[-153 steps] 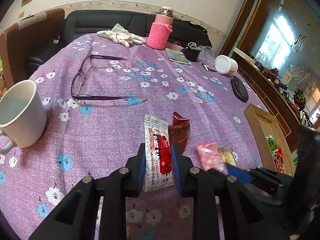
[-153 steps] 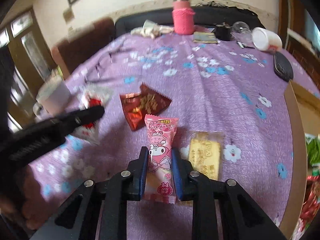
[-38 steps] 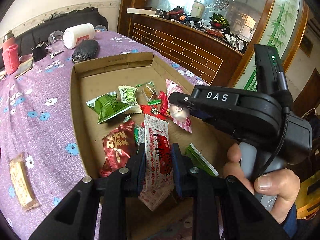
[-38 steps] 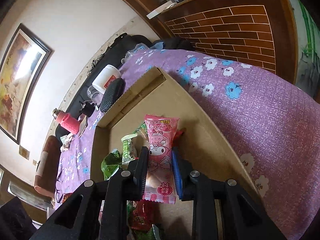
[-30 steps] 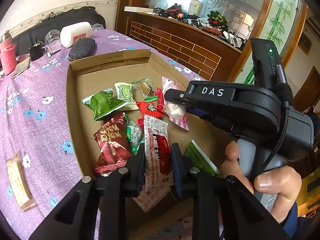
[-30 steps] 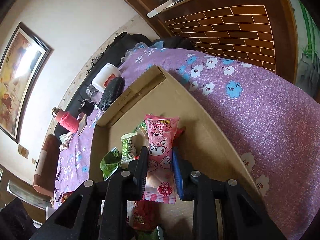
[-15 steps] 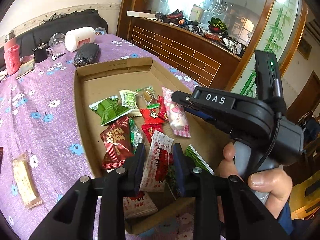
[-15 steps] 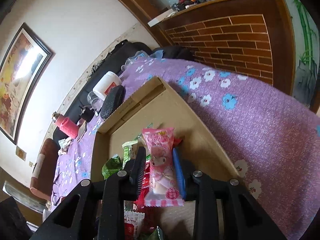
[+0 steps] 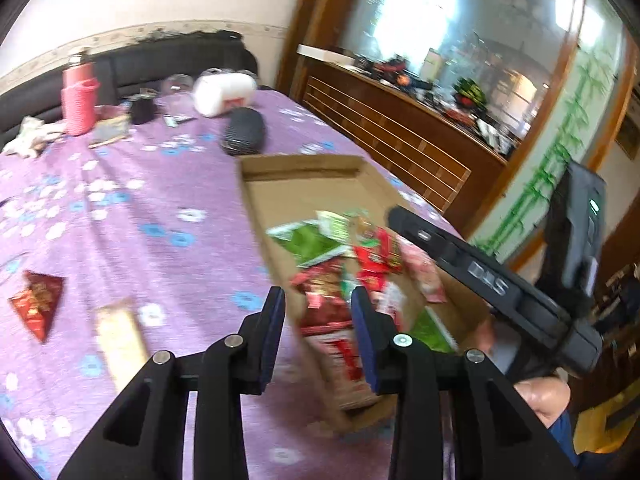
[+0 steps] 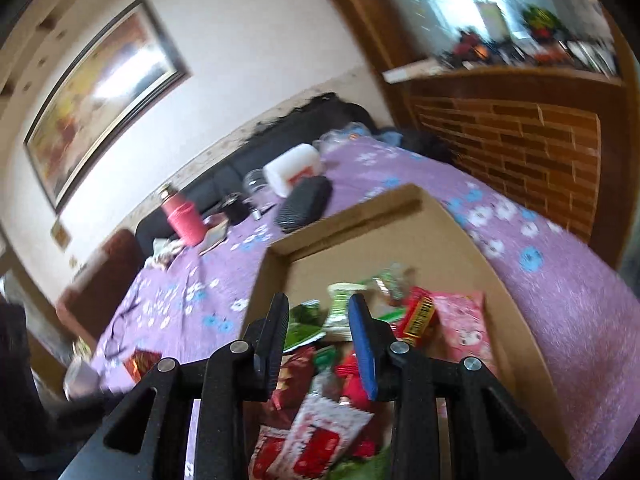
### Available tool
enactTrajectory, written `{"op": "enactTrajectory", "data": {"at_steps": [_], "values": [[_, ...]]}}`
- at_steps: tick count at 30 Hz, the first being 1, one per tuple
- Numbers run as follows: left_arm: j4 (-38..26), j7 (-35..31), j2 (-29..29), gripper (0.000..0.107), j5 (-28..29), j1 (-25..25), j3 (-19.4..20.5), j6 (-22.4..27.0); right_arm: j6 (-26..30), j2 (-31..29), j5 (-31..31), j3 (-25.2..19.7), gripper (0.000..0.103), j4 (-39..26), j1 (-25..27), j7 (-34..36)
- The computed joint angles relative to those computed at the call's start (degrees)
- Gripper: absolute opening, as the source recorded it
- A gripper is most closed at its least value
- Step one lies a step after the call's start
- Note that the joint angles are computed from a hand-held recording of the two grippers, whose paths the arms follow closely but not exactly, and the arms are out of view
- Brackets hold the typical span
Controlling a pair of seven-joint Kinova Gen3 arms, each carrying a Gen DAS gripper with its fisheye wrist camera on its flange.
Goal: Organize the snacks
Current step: 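Move both open grippers back to the snack pile, then grasp the red foil packet with the left gripper while the right grasps the yellow wafer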
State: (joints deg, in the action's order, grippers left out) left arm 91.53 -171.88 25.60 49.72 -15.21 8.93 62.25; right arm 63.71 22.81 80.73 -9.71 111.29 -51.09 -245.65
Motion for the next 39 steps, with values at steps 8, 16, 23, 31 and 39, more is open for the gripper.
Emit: {"op": "enactTrajectory", "data": {"at_steps": [8,16,23,31,39], "values": [[-7.65,3.40,3.67,0.053,0.46,-4.40,-1.78,-3.01,-2.05,-0.54,0.56,-0.12,0.034,1.45,0.83,-2.76],[-21.59,19.45,12.50,0.069,-8.59,-4.50,-3.76,-6.15,-2.56,-0.50,0.95,-0.38,0.034,1.29,1.23,-2.08],[-25.60,26.03,16.59,0.069,-16.47,-2.15,-1.56,-7.73,-2.69,-0.24,0.95,-0.18,0.034,0.94,1.07,-1.33],[-24.70,26.83,18.32,0.031,-18.51,-3.76,2.32,-10.24,-1.60,0.73,1.99,-0.21,0.034,-0.15,0.25,1.39],[-23.07,23.89,17.49,0.027,-15.91,-6.85,4.78,-12.13,-7.31,0.84,-0.78,0.07,0.036,-5.88,1.13,10.66]]}}
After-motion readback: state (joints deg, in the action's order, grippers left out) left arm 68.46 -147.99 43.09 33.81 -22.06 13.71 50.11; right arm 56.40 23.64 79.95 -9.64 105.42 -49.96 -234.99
